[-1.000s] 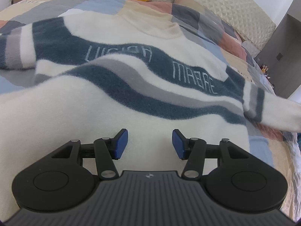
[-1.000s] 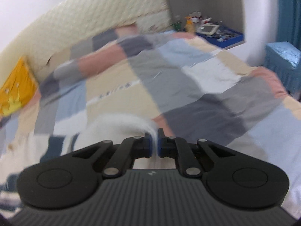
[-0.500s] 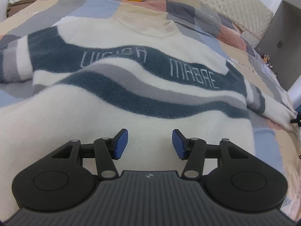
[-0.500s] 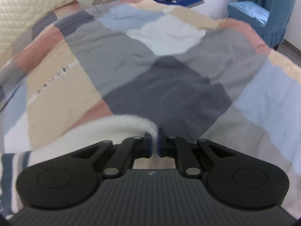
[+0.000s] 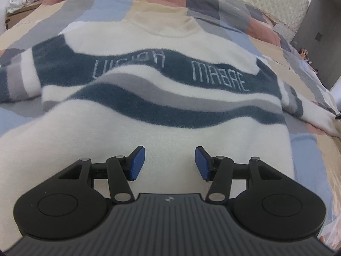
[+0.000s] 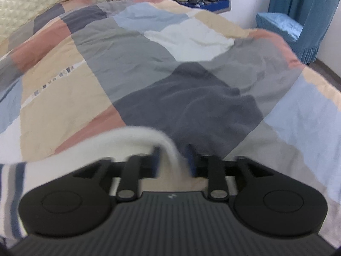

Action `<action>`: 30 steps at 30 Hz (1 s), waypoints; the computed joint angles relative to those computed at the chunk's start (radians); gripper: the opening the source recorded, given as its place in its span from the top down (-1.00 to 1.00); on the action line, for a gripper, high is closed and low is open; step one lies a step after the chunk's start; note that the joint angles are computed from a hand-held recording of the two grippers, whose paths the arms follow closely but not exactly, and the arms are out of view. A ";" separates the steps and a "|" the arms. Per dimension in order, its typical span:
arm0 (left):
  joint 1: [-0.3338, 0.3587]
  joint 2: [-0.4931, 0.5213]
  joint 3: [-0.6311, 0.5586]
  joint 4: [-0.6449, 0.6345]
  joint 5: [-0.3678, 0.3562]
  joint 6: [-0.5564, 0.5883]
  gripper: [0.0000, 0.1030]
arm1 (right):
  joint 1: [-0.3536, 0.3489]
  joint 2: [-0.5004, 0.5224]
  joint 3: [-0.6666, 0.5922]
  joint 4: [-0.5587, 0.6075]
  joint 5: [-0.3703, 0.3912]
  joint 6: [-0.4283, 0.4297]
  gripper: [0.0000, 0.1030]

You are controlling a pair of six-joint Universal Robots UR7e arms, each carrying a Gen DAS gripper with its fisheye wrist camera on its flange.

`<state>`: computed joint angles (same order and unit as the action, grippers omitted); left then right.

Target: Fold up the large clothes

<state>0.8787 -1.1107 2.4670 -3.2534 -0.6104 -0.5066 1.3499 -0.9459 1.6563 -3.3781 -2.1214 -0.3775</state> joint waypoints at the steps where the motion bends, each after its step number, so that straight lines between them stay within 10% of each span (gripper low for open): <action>1: -0.005 -0.010 0.007 0.004 -0.002 -0.007 -0.13 | 0.008 -0.015 0.019 -0.005 0.004 0.006 -0.41; 15: -0.172 -0.187 0.170 -0.035 0.007 -0.079 -0.13 | 0.274 -0.121 0.379 -0.237 -0.008 -0.160 -0.54; 30: -0.410 -0.409 0.305 0.218 0.049 -0.303 -0.13 | 0.505 -0.008 0.773 -0.596 0.134 0.015 -0.54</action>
